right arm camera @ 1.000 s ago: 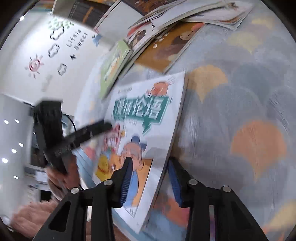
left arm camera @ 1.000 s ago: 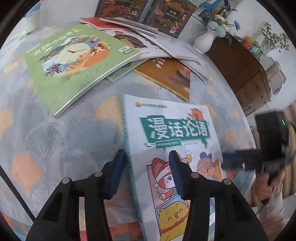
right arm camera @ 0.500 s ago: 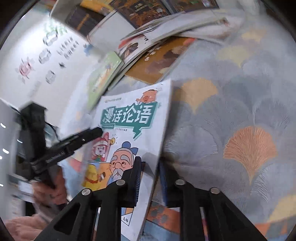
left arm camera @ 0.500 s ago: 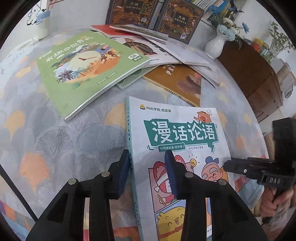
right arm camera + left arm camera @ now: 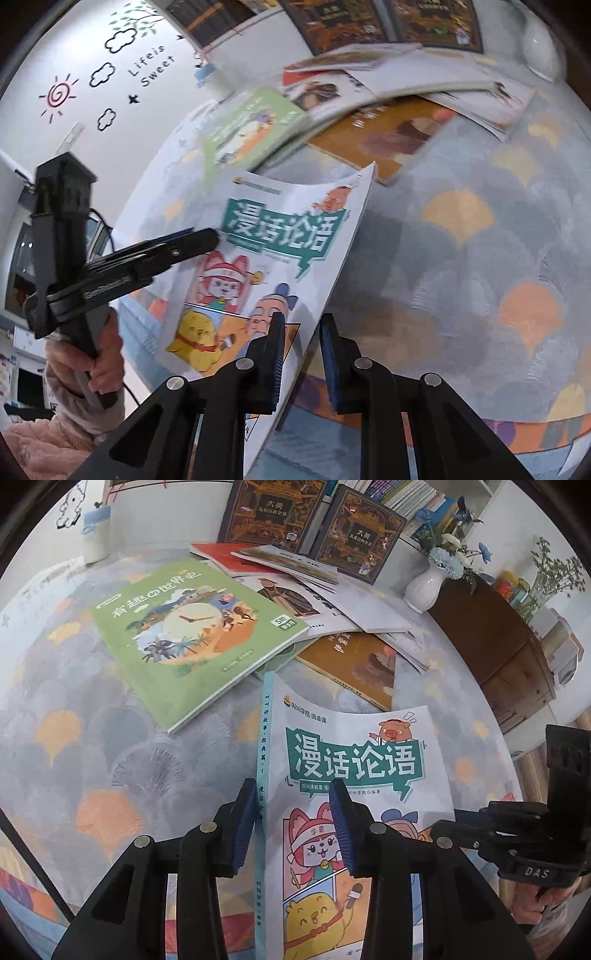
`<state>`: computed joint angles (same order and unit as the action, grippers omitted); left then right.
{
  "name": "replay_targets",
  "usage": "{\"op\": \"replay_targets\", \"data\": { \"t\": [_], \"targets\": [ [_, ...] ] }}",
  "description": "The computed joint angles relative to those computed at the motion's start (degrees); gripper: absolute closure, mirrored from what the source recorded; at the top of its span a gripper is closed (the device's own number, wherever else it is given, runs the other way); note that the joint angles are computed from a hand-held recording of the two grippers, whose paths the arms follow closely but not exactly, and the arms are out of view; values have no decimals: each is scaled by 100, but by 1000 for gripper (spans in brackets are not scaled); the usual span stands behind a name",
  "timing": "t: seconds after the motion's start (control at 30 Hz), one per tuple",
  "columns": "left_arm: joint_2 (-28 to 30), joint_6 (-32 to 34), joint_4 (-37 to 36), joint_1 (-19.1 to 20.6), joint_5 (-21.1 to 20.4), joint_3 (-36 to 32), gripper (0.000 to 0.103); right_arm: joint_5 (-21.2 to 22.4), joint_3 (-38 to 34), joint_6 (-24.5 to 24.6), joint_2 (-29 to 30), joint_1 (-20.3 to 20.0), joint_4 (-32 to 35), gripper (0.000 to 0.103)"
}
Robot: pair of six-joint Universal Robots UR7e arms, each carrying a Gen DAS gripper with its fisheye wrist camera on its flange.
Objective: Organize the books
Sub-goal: 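Carry the white book toward the wall edge of the table while the left tool grips its spine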
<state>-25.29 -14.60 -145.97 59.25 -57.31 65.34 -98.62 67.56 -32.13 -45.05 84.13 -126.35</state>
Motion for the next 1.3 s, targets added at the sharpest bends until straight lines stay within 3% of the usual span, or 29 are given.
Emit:
{"op": "replay_targets", "data": {
  "t": [0.2,0.33,0.47,0.6,0.83,0.9,0.97,1.07,1.13,1.2,1.27,1.3],
  "targets": [
    [-208,27,-202,44,-155,214,67,-12,121,-46,-89,74,-103,83],
    [-339,89,-401,29,-19,375,67,-69,174,-135,-109,171,-159,83],
    [-517,212,-662,109,-556,522,67,19,116,-144,-50,277,-76,86],
    [-464,386,-604,12,79,472,65,-264,-31,-190,131,327,-75,86],
    [-718,-178,-90,306,-28,769,64,-257,-472,98,439,56,791,86],
    [-744,-382,139,400,-125,771,61,-57,-507,32,460,-8,934,79],
    [-758,-432,149,488,-346,794,60,279,-600,95,476,-89,1146,64],
    [-808,-380,114,483,-434,870,57,366,-828,107,587,-101,1424,61],
    [-777,-164,31,550,-747,844,56,477,-1006,-159,723,-99,1488,60],
    [-760,-184,-184,642,-1004,831,57,721,-1225,-154,886,-147,1469,65],
    [-769,-378,-87,665,-1065,772,59,727,-1330,181,975,-178,1344,86],
    [-758,-435,4,637,-987,730,61,735,-1334,340,973,-183,1351,86]
  ]
}}
